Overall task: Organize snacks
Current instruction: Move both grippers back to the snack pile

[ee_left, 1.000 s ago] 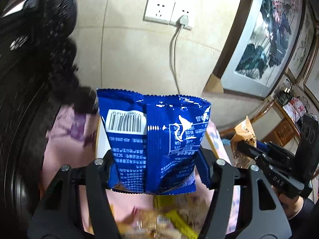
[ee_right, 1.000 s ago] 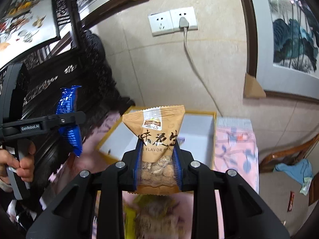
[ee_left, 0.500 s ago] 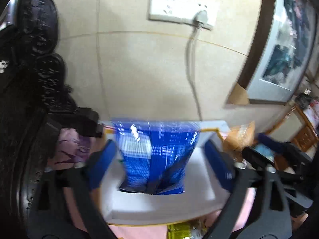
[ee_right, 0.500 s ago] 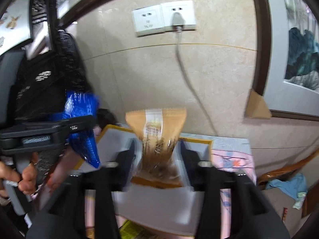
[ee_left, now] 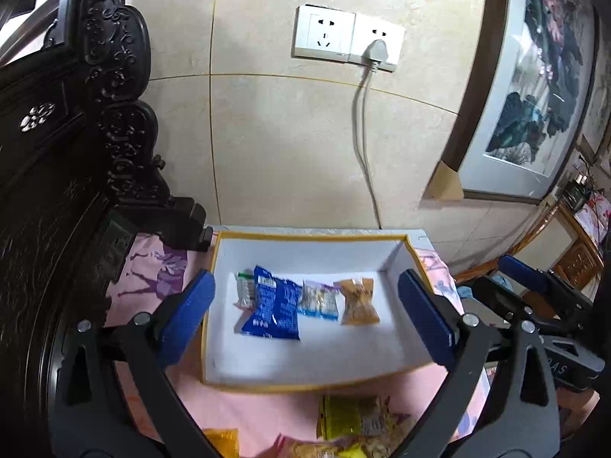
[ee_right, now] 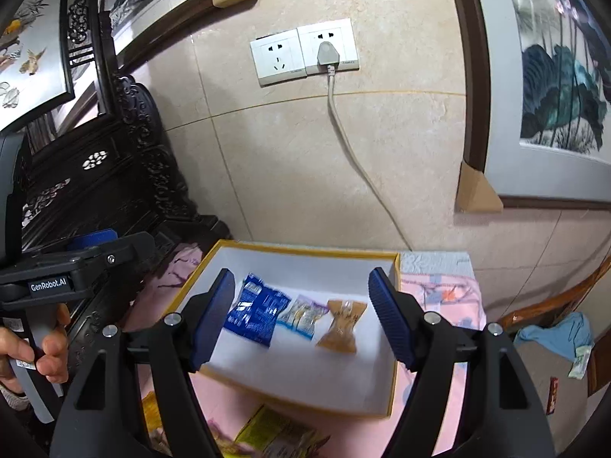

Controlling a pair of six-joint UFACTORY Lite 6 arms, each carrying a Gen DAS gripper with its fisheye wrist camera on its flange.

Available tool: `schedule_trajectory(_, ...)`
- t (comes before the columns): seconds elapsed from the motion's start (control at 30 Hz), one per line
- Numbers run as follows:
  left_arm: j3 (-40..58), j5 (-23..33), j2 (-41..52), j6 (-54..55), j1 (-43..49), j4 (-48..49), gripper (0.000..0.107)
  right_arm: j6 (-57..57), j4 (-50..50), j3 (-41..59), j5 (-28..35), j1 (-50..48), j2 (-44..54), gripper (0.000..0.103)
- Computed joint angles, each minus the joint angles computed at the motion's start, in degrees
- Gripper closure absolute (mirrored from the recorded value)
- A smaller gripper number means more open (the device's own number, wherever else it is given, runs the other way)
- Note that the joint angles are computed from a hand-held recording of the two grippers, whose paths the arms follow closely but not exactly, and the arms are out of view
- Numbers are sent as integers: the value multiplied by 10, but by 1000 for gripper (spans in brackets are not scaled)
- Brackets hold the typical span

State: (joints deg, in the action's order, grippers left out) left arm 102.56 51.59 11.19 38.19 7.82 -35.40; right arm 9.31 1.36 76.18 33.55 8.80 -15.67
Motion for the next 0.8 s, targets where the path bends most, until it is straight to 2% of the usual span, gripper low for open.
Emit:
schedule_trajectory(0.2, -166, 7, -131, 70, 50, -31, 8, 62, -58, -135, 31, 55, -137, 30)
schedule_trajectory(0.3, -228, 32, -182, 105, 90, -51, 8, 104, -87, -194, 53, 95, -198, 30)
schedule_trajectory(0.47, -322, 77, -250, 156, 168, -66, 8, 256, -172, -290, 100, 216, -287, 30)
schedule_trajectory(0.67, -430, 136, -322, 267, 298, -73, 8, 455, -267, -378, 143, 382, -330, 30)
schedule_trajectory(0.8, -460, 170, -336, 319, 381, -69, 8, 530, -299, -412, 142, 449, -317, 32)
